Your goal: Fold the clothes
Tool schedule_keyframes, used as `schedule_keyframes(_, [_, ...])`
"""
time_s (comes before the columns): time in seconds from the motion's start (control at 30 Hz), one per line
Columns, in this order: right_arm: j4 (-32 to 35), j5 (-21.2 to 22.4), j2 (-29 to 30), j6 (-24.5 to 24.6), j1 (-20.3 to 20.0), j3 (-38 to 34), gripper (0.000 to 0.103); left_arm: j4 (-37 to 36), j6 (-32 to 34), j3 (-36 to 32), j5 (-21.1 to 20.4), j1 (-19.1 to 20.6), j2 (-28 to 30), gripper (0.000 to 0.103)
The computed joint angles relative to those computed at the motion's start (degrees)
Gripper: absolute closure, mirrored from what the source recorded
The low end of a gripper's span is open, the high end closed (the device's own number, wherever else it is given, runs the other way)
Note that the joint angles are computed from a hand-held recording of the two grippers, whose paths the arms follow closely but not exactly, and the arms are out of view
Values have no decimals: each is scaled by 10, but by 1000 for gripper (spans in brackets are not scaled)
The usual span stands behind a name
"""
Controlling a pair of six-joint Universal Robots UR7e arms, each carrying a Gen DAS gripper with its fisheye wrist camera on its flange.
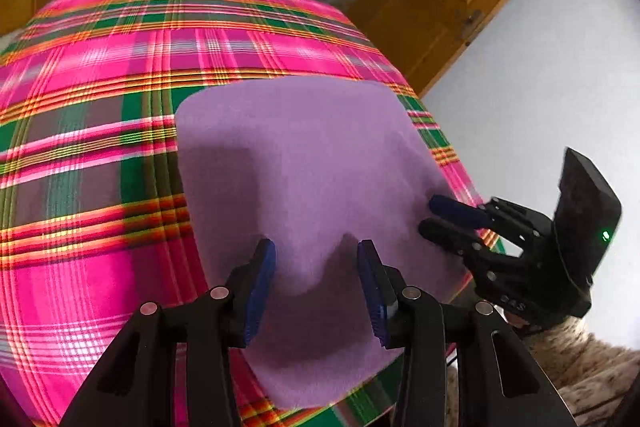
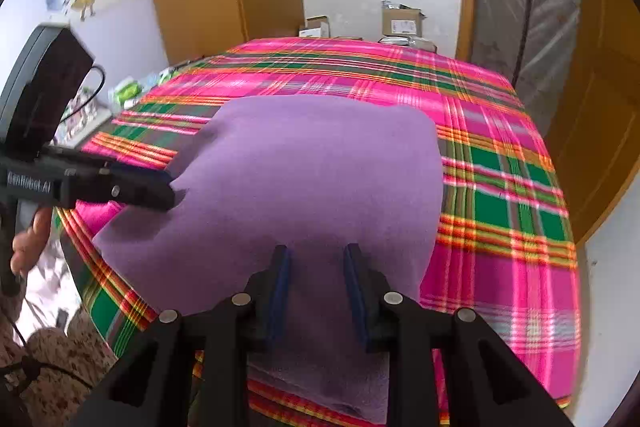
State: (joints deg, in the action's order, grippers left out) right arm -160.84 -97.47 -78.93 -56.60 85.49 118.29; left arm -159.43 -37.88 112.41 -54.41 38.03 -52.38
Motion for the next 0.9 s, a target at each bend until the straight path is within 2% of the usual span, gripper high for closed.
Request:
schedule_keyframes(0.13, [-15,17,-3,-3,-10,10,74,-21,0,17,8,-2,2,55])
schedule_keyframes(0.23, [-36,13,-7,-7,-7,19,74,-39,-7,31,6,-2,-2,54])
schedule_keyframes(0.4, [-47,29,-29,-30,-12,41,74,-1,-23,32,23,-19,-10,53])
schedule_keyframes(0.53, [-57,34,-33,-39,-25,52,74,-11,-27,41,24,-20,-13,53])
schedule_keyframes(0.77, [-10,48,-39,-27,-33,34,73,-33,-21,51,18,-13,-14,46])
schedule_keyframes(0.87, [55,74,-51,-18,-43,10,72,-44,-20,58,10,-13,-21,46])
schedule_keyframes(0.9, [77,85,-54,-10,-47,2,69,-54,-20,62,5,-12,-24,46])
